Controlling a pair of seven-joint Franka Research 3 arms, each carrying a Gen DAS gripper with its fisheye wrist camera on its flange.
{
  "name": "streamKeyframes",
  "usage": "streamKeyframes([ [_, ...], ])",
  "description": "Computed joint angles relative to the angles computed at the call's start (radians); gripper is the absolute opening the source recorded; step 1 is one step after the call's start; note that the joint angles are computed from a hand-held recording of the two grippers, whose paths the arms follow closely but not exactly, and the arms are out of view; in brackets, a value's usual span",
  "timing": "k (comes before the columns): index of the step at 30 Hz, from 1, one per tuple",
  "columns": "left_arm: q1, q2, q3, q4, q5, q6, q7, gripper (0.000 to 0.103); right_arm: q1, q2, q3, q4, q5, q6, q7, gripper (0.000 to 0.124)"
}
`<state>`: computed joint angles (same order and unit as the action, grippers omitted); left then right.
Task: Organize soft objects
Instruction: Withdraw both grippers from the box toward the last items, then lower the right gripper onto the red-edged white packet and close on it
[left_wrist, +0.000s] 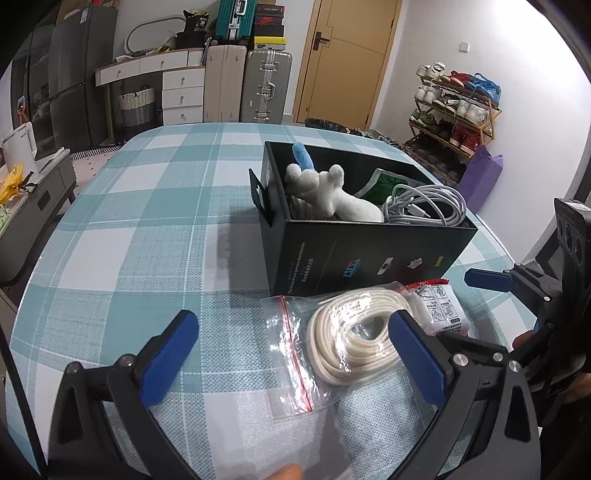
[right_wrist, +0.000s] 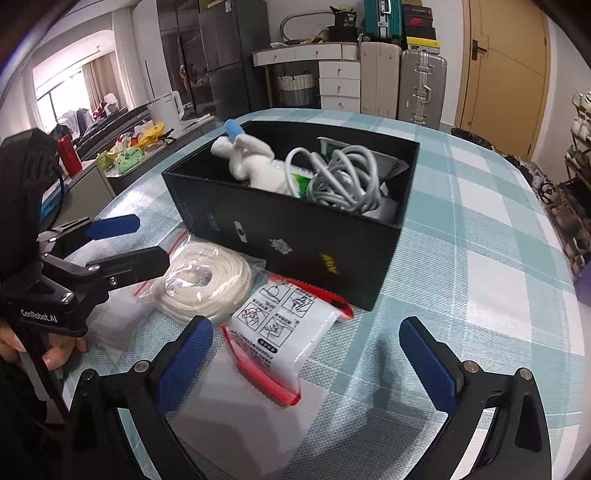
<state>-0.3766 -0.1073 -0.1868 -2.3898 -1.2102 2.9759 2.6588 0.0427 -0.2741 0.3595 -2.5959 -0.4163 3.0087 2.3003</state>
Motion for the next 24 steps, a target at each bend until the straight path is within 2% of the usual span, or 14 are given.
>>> streamKeyframes([
  [4, 0.004, 0.007, -0.003, 0.001, 0.03, 0.006, -0.026, 0.103, -0.005, 0.013, 0.01, 0.018, -0.015, -0.036, 0.027, 0.103],
  [13, 0.003, 0.01, -0.002, -0.002, 0.078, 0.01, -0.068, 0.103, 0.061, 0.045, -0.056, 0.044, -0.014, -0.073, 0.034, 0.103],
  [17, 0.004, 0.013, 0.001, 0.001, 0.079, 0.006, -0.074, 0.103, 0.077, 0.031, -0.082, 0.029, -0.009, -0.079, 0.033, 0.103],
  [24, 0.005, 0.013, 0.001, 0.001, 0.079, 0.003, -0.074, 0.103, 0.074, -0.015, -0.089, -0.019, 0.028, -0.077, 0.03, 0.103],
])
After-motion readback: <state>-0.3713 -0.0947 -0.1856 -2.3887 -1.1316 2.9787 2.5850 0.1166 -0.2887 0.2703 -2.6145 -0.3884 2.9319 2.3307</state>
